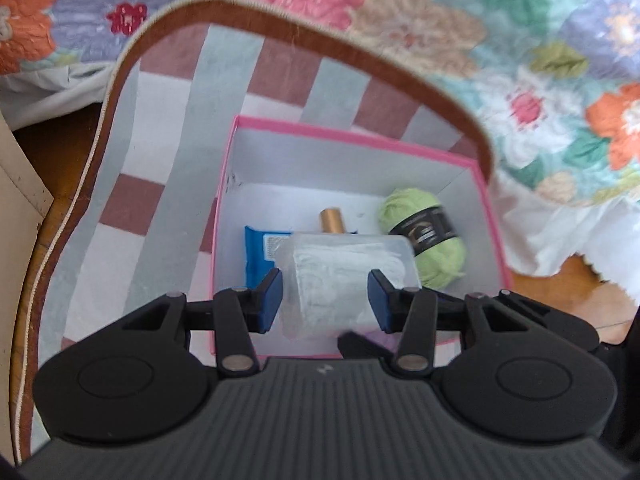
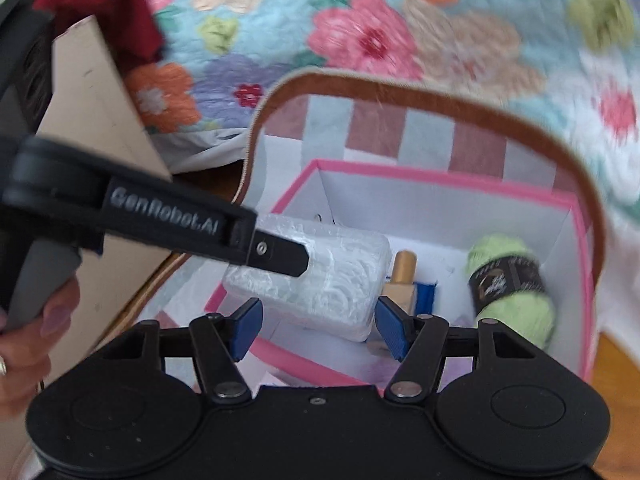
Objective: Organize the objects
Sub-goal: 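Carry the floss case with the left tool into the box and open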
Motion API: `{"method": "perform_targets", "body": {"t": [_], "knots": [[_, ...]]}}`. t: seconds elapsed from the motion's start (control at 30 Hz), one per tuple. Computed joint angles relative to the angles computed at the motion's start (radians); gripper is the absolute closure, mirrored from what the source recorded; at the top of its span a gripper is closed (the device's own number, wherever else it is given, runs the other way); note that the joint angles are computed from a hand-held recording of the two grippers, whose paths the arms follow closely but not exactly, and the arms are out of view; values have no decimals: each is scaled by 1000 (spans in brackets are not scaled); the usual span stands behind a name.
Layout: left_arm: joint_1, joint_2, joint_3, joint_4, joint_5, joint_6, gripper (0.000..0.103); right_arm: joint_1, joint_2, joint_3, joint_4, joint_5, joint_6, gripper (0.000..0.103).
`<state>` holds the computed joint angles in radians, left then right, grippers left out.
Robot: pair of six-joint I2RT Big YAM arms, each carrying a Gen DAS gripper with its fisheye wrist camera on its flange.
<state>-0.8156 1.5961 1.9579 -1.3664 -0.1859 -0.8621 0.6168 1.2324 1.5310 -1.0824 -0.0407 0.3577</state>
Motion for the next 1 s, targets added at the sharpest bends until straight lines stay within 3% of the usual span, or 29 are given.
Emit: {"method": "perform_targets", "body": {"t": [0.07,0.33,0.53,0.63,0.8,0.9,1.0], "knots": [[6,9,-2,-7,-2,22,58,-9,8,-18,22,-23,37,36],[43,61,12,-35,57,88,58,-38,46,-51,64,-89,41,36],[56,129,92,-117,73,118,59,-61,61,-65,81,-131,71,41],[59,145,110,-146,62,117,59,-48,62,-71,81,-112,89,49],[61,124,58,-108,64,105,60,-25,77,-56,48,-59,102,55],[64,81,-15,-22,77,56,60,-16,95,-36,15,-6,104,55],[47,77,-13,-15,21,89,61,-19,98,-26,-4,15,112,54]]}}
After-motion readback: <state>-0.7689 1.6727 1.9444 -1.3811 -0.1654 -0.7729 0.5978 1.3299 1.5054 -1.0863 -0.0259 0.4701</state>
